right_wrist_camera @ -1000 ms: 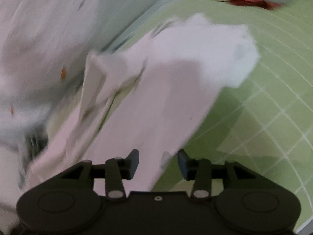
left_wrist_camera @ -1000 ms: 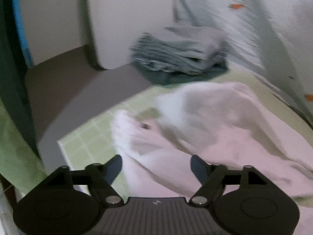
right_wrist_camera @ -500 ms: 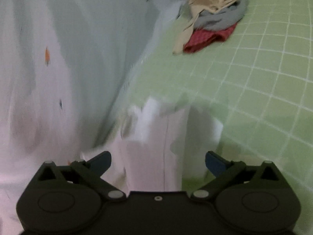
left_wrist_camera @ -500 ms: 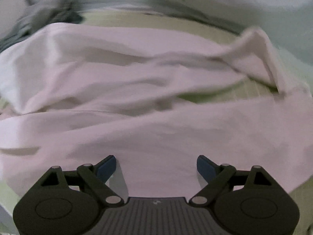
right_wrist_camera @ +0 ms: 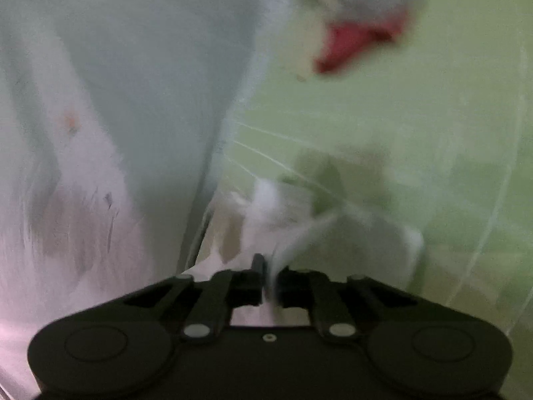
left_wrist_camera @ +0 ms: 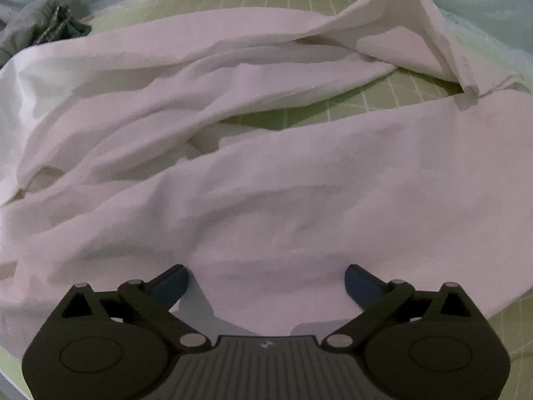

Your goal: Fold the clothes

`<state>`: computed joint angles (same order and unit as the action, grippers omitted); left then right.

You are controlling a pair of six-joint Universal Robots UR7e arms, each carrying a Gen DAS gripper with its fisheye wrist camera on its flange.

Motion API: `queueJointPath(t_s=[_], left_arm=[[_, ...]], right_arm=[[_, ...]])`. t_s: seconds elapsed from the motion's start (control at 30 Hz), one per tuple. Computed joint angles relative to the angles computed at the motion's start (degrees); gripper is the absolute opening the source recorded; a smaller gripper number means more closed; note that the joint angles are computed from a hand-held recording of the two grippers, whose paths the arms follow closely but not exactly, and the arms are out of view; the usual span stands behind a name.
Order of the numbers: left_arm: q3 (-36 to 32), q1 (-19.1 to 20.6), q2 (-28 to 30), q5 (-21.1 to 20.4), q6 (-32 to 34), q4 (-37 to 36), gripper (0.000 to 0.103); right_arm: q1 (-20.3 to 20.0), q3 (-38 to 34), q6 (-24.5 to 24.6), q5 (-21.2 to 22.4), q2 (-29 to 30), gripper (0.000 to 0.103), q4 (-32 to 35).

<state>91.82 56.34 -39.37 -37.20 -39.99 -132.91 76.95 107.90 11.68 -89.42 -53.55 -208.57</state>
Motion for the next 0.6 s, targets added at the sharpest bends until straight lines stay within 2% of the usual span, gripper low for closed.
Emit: queueJointPath(t_s=[0.13, 0.2, 0.27, 0.33, 0.47, 0.5, 0.53, 0.57, 0.6], left_arm=[[1.1, 0.3, -1.3, -2.2, -0.3, -0.9, 0.101], [1.3, 0.6, -2.1, -3.1, -1.4, 1.1, 0.101], [1.9, 0.5, -2.3, -2.2, -0.4, 2.1, 0.101], [2.1, 0.5, -2.5, -2.1, 0.0, 2.6, 0.103], [2.0, 0.7, -2.5, -2.5, 0.2, 2.7, 0.103], [2.0, 0.7, -2.4, -2.6, 0.3, 2.6, 0.103], [2.0, 0.7, -2.4, -2.7, 0.4, 2.6, 0.103], [2.1, 0.7, -2.6, -2.7, 0.5, 2.5, 0.103], [2.3, 0.7, -2.7, -2.7, 0.5, 2.4, 0.103]], right_arm=[[5.5, 5.4, -16.6, -5.4, -3.4, 0.005, -7.5], [6.9, 9.1, -19.9, -8.7, -5.1, 0.005, -10.0], [6.8, 12.5, -17.6, -14.8, -6.7, 0.005, -8.2], [5.4, 15.0, -11.6, -20.7, -8.3, 0.005, -1.8], [3.4, 18.5, -6.1, -25.4, -9.1, 0.010, 3.8], [3.4, 18.9, -5.3, -25.4, -9.1, 0.011, 3.5], [4.1, 18.6, -6.0, -26.8, -8.8, 0.016, 2.6], [4.9, 18.3, -7.0, -28.5, -8.5, 0.027, 1.7], [5.9, 17.5, -9.4, -30.3, -7.8, 0.033, 0.2]])
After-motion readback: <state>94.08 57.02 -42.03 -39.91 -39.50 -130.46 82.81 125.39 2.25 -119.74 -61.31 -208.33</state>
